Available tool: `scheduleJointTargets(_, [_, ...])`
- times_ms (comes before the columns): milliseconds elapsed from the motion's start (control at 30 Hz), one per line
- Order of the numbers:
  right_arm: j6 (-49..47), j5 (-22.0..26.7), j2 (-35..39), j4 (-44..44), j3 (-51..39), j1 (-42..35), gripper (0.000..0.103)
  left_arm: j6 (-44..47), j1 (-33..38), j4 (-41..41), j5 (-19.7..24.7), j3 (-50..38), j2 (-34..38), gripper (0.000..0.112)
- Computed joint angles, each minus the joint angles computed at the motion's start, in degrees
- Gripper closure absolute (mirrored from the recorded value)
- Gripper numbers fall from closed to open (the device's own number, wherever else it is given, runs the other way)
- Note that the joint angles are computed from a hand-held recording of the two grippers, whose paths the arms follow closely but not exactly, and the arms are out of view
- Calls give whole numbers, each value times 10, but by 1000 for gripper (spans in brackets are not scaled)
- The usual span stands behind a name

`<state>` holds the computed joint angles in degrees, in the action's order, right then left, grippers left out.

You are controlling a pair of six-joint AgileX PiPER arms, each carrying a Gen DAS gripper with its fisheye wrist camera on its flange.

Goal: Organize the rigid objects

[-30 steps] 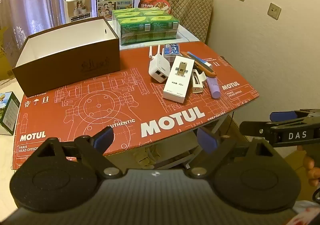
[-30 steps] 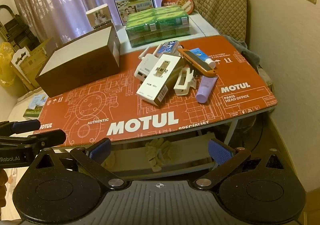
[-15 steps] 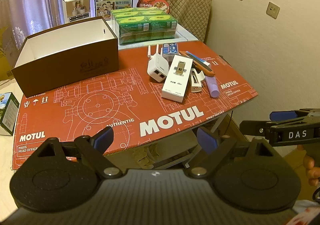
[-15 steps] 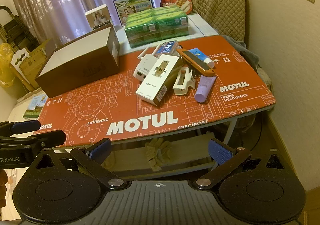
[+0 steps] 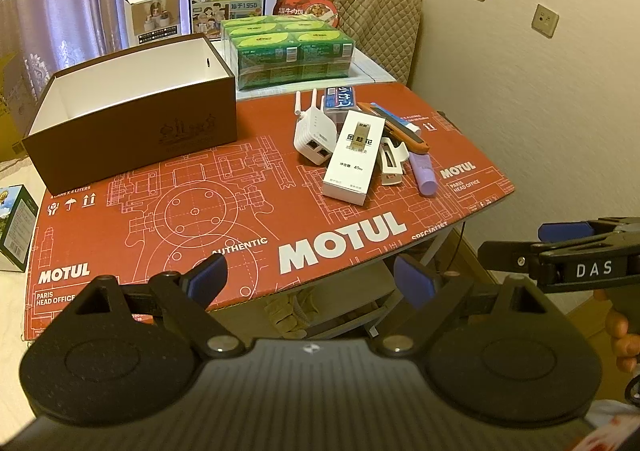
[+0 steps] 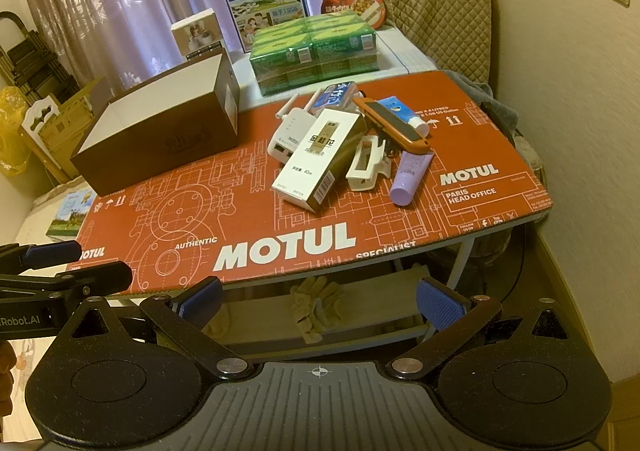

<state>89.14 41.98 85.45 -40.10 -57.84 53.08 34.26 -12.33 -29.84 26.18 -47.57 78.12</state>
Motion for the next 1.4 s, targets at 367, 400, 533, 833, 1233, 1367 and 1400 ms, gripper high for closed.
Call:
scheduleJointTargets(367, [0, 1, -5, 0, 4, -1, 2, 1, -5, 0, -1, 2, 0, 24])
scheduleJointTargets(400, [-1, 0, -8, 1, 7, -2, 2, 0, -5, 1, -1, 1, 0, 24])
scheduleJointTargets(533, [-1, -2, -2, 0, 3, -3, 2, -3, -5, 3, -1, 1, 0, 24])
scheduleJointTargets(833, [2, 2, -1, -1, 0, 1, 2, 1, -4, 0, 0, 0, 0, 24])
scheduleJointTargets(1233, [4, 2, -5, 0, 1, 0, 2, -5, -8, 7, 1, -2, 1, 24])
scheduleJointTargets(1367, [6, 0, -7, 3, 5, -2, 2, -25, -19, 23, -1, -9, 9, 24])
scheduleJointTargets(1400, [7, -2, -8, 3, 7, -3, 2, -28, -21, 25, -1, -12, 12, 24])
